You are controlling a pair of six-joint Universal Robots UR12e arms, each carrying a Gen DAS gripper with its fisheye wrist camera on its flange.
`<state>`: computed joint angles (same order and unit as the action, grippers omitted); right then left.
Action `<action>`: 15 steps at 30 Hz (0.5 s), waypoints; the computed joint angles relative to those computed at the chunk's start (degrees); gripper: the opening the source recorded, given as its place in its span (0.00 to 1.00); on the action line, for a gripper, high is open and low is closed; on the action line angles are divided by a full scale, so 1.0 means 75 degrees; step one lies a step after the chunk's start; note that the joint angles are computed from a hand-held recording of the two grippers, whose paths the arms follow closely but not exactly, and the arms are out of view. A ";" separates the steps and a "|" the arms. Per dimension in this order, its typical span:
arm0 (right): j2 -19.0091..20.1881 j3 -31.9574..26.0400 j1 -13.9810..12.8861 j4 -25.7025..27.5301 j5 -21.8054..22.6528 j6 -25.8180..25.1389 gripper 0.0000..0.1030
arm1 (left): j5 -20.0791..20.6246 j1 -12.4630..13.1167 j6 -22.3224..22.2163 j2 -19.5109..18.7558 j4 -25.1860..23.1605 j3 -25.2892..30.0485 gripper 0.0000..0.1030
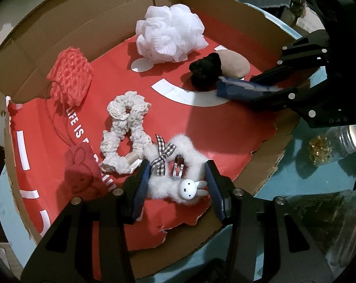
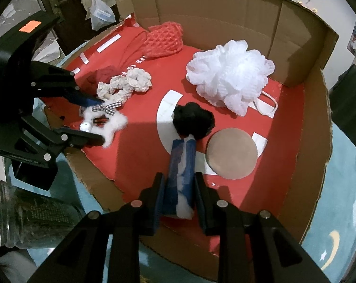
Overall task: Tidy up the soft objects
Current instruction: 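Carry the bunny plush and tube into the box and open both tools, then withdraw both tools from the box toward the items on the table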
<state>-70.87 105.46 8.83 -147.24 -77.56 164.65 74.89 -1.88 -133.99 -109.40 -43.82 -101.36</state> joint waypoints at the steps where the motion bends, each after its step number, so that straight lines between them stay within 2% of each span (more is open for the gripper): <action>1: 0.0002 -0.0002 0.0007 0.0006 -0.0045 -0.0011 0.27 | 0.0030 -0.0011 -0.0005 -0.0010 -0.0017 0.0013 0.44; 7: 0.0059 -0.0053 0.0101 -0.0001 -0.0323 0.0001 0.29 | 0.0142 -0.0058 -0.0140 -0.0070 -0.0047 0.0071 0.48; 15: 0.0041 -0.0016 0.0151 -0.0091 -0.0517 -0.0038 0.46 | 0.0163 -0.0025 -0.0266 -0.0038 0.0074 0.0026 0.57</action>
